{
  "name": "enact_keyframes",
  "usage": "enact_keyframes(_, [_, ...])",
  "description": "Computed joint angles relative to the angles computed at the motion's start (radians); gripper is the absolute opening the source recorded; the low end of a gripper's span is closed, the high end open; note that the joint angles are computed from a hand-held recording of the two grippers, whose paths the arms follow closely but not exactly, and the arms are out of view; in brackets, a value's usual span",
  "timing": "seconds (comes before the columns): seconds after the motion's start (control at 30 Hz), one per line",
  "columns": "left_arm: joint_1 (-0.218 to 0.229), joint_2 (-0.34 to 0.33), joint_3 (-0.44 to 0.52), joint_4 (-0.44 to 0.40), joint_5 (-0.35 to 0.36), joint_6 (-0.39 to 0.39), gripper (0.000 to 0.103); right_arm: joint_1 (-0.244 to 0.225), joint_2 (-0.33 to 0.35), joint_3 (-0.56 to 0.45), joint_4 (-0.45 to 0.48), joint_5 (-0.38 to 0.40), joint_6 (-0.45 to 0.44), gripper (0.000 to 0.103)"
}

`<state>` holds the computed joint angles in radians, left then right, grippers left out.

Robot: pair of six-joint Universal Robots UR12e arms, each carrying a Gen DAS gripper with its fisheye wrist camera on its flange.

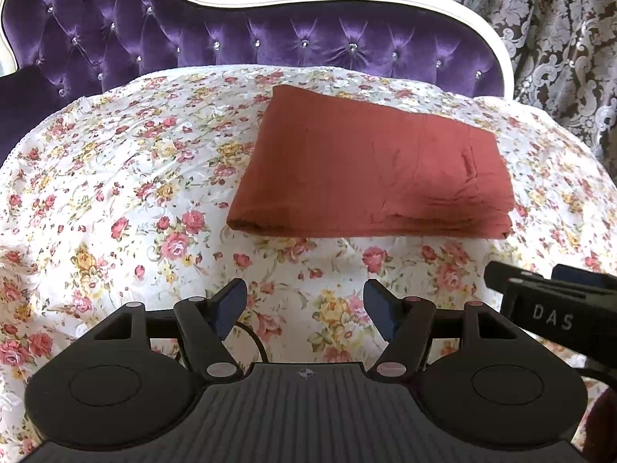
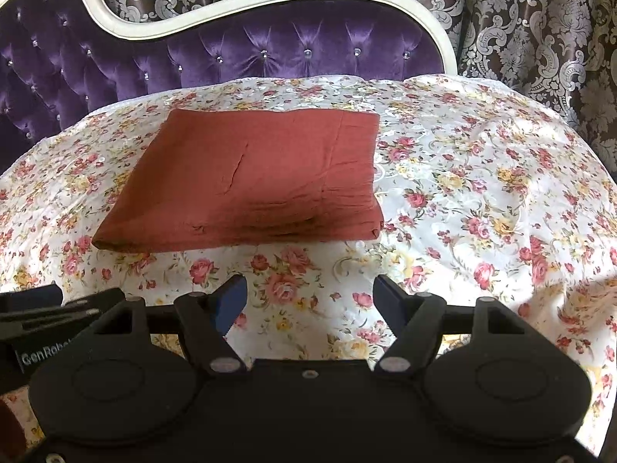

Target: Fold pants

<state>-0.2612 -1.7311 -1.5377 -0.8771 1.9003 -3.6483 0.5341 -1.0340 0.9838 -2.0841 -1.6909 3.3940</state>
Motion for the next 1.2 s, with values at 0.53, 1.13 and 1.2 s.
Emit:
enact_keyframes(0.53, [0.003, -0.004, 0.005, -0.023, -0.013, 0.012, 0.066, 0.000, 0.006, -0.013, 0.030, 0.001, -0.003, 0.074])
enact_keyframes(1.13, [0.003, -0.007, 0.010, -0.036, -0.020, 0.023, 0.066, 0.001, 0.008, -0.014, 0.035, 0.007, -0.001, 0.074])
enact_keyframes(1.2, [0.004, -0.007, 0.010, -0.035, -0.021, 0.024, 0.066, 0.001, 0.009, -0.016, 0.036, 0.009, -0.004, 0.074])
